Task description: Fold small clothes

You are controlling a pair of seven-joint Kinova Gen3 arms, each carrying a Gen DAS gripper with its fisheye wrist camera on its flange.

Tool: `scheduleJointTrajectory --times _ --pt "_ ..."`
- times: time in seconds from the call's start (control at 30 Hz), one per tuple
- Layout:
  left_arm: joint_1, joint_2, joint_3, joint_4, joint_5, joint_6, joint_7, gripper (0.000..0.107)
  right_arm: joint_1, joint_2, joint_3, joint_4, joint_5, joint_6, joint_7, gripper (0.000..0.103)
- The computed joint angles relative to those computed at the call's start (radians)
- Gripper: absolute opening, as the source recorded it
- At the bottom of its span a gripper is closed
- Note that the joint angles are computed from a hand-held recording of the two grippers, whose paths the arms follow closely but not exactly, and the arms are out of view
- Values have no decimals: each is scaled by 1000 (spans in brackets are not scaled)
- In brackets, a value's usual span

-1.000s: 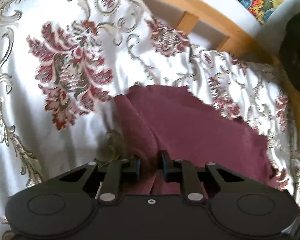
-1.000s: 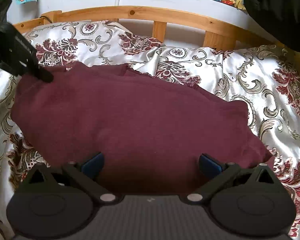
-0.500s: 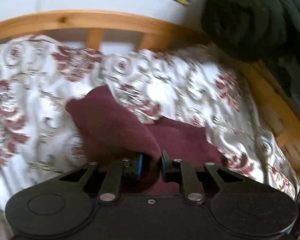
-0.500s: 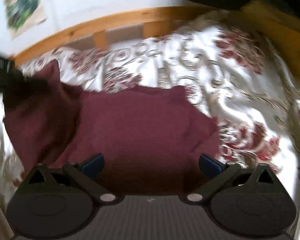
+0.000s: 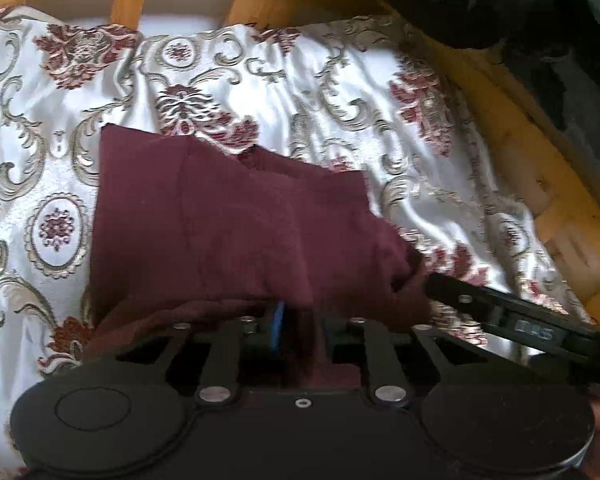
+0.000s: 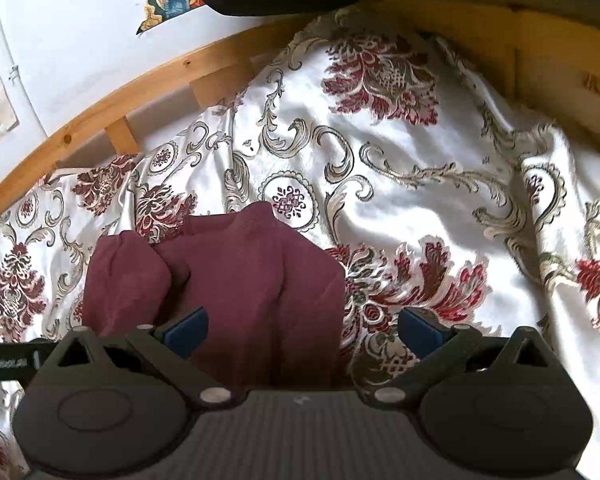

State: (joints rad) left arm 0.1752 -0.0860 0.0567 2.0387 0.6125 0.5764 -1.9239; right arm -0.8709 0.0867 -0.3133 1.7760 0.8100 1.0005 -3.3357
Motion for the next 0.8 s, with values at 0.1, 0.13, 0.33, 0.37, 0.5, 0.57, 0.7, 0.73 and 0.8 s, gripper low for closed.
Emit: scheduleJointTrajectory --times 0.1,0.13,0.33,0.37,0.5,0.57,0.7,0.73,0.8 --pt "5 -19 -21 4 64 22 -81 50 1 7 3 -5 -12 6 -4 103" --pt "7 -29 -22 7 76 21 -96 59 1 7 4 -4 -16 7 -9 103" --pt "32 -119 -56 35 142 -4 -213 88 10 3 9 10 -38 -9 -40 103" --pt "37 -135 -63 40 143 -13 -221 90 11 4 9 11 -39 -11 -38 103" --pt "60 -203 -99 69 125 -59 -253 102 8 17 10 3 -44 -10 -24 103" --pt "61 -228 -109 74 80 -63 -246 102 4 21 13 1 -44 -13 -22 103" --pt "73 -270 -139 113 -11 -82 -253 102 -8 23 17 13 -17 -33 -50 103" --pt "80 -278 -150 128 -25 -89 -258 102 -10 22 17 19 -4 -44 -61 103" --pt "98 -289 -176 163 -40 -105 -270 102 -17 12 16 44 41 -81 -108 103"
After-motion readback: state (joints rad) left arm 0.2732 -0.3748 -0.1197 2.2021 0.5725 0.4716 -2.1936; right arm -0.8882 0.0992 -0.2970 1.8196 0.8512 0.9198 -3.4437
